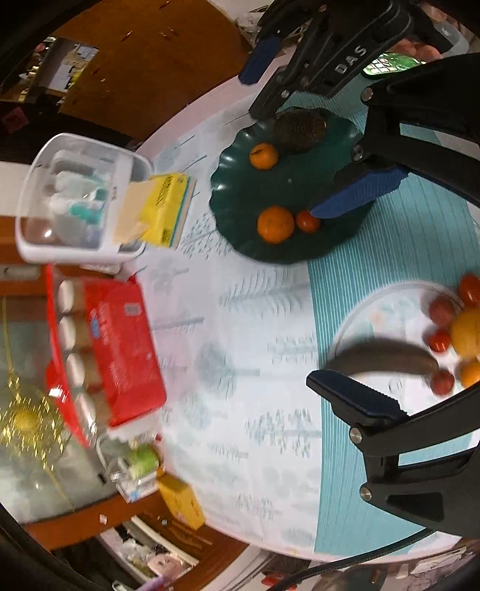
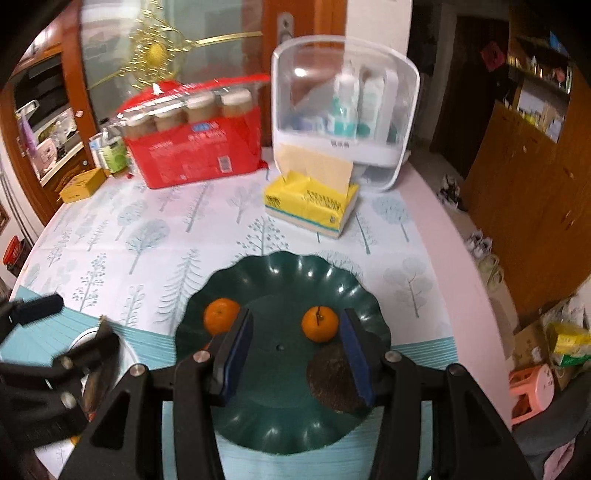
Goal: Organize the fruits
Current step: 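Move both open tools back over the white plate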
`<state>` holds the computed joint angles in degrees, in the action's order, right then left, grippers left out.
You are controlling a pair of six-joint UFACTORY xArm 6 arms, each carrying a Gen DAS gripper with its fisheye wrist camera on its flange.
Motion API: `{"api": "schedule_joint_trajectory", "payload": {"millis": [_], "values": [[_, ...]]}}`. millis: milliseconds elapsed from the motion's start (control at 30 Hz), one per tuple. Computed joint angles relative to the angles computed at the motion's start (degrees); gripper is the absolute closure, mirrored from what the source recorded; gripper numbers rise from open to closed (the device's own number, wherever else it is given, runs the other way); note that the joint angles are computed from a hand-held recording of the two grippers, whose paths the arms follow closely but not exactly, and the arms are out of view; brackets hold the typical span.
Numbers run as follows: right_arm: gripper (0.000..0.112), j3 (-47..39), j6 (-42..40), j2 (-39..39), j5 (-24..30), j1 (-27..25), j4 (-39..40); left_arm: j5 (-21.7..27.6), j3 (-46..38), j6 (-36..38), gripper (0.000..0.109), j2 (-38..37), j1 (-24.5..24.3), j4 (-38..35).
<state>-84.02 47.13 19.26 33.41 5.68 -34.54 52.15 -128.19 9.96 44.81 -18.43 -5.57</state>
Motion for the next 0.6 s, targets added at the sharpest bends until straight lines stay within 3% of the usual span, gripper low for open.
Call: {"api": "schedule_joint_trajectory", "payload": {"millis": [267,600], "values": [[0.063,1.02,3.92,-4.31,0.98,5.78,-3.79,-3.59,9.72,7.10,0.025,-8.32,5.33,-4.48],[0.063,-2.88,7.23,-2.45,4.71,12.82,-1.74,-1.22,5.78,17.84,0.024,-7.04,10.85,-10.46]]}}
